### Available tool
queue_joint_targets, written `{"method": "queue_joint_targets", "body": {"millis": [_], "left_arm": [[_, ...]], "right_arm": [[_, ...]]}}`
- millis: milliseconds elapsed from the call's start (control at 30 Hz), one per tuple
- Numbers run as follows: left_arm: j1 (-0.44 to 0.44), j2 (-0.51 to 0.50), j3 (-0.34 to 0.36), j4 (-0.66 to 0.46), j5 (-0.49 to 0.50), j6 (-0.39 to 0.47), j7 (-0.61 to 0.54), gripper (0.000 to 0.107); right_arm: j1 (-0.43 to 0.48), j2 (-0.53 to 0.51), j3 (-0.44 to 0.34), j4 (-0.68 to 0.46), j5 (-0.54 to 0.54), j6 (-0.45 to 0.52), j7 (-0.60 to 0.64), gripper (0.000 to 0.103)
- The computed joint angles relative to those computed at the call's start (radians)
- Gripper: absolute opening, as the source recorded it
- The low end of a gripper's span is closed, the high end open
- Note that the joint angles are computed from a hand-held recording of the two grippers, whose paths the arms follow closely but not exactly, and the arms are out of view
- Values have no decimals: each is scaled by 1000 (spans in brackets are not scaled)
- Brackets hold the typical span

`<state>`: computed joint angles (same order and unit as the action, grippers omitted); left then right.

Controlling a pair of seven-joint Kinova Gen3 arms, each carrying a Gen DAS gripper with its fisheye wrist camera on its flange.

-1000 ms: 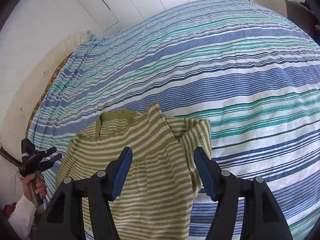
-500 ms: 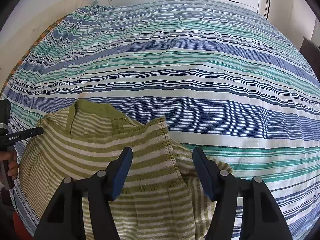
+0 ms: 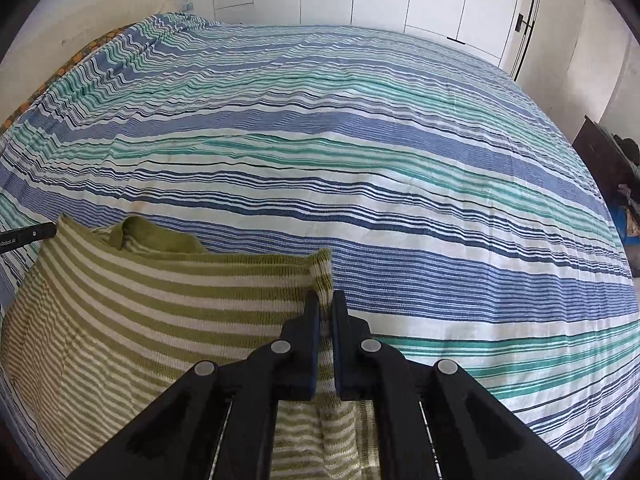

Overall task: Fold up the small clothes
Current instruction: 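Lift the hem with both grippers and fold it onto the collar, release, then grasp the folded cardigan edge with the left gripper and fold it over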

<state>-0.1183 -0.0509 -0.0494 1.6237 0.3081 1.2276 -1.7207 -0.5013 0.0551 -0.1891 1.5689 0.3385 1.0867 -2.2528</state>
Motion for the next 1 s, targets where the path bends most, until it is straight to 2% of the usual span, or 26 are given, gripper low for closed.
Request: {"method": "queue_joint_targets", "body": {"millis": [67, 100, 133, 167, 200, 233, 300, 367, 467, 533, 633, 700, 767, 800, 833, 900, 1000], "left_arm": [[11, -49, -89, 13, 81, 29, -64, 24], [3, -91, -135, 27, 119, 43, -104, 46], [-6, -130, -182, 31, 142, 65, -145, 66], [-23, -166, -216, 36, 149, 85, -186, 72], [-56, -193, -236, 35, 155, 119, -226, 77], [-72, -214, -269, 38, 162, 159, -267, 78], [-56, -225, -353, 61, 180, 240, -331, 78], [-63, -228, -402, 106, 202, 303, -386, 78], [-87, -222, -383, 174, 174, 288, -378, 80], [-101, -210, -378, 221, 189, 262, -361, 75], [-72, -209, -397, 243, 232, 225, -335, 67], [-83, -185, -366, 232, 250, 237, -345, 66], [-73, -128, -321, 202, 238, 255, -312, 65], [-67, -113, -302, 193, 218, 257, -285, 50], [-67, -111, -292, 189, 202, 246, -265, 18], [-74, -114, -305, 186, 217, 244, -222, 9], [-68, -159, -278, 141, 227, 257, -183, 8]], "right_arm": [[0, -16, -15, 27, 3, 6, -47, 15], [-25, -52, 3, 57, 8, -16, -61, 19], [-40, -98, 5, 93, 21, -43, -81, 29], [-43, -144, -12, 124, 43, -56, -111, 35], [-50, -191, -27, 145, 58, -57, -139, 47], [-76, -237, -28, 164, 68, -50, -166, 53], [-150, -330, -24, 208, 76, -29, -235, 54], [-152, -422, -75, 263, 29, -29, -301, 57], [-84, -561, -214, 359, -89, -67, -399, 58], [-42, -654, -306, 404, -170, -80, -443, 58], [53, -775, -442, 420, -292, -35, -507, 58], [95, -844, -482, 418, -373, 9, -517, 58], [140, -898, -488, 409, -452, 50, -472, 58], [146, -911, -482, 408, -474, 57, -451, 58], [146, -922, -476, 409, -483, 66, -436, 58], [156, -932, -465, 406, -490, 65, -400, 58], [183, -961, -445, 418, -518, 40, -371, 58]]}}
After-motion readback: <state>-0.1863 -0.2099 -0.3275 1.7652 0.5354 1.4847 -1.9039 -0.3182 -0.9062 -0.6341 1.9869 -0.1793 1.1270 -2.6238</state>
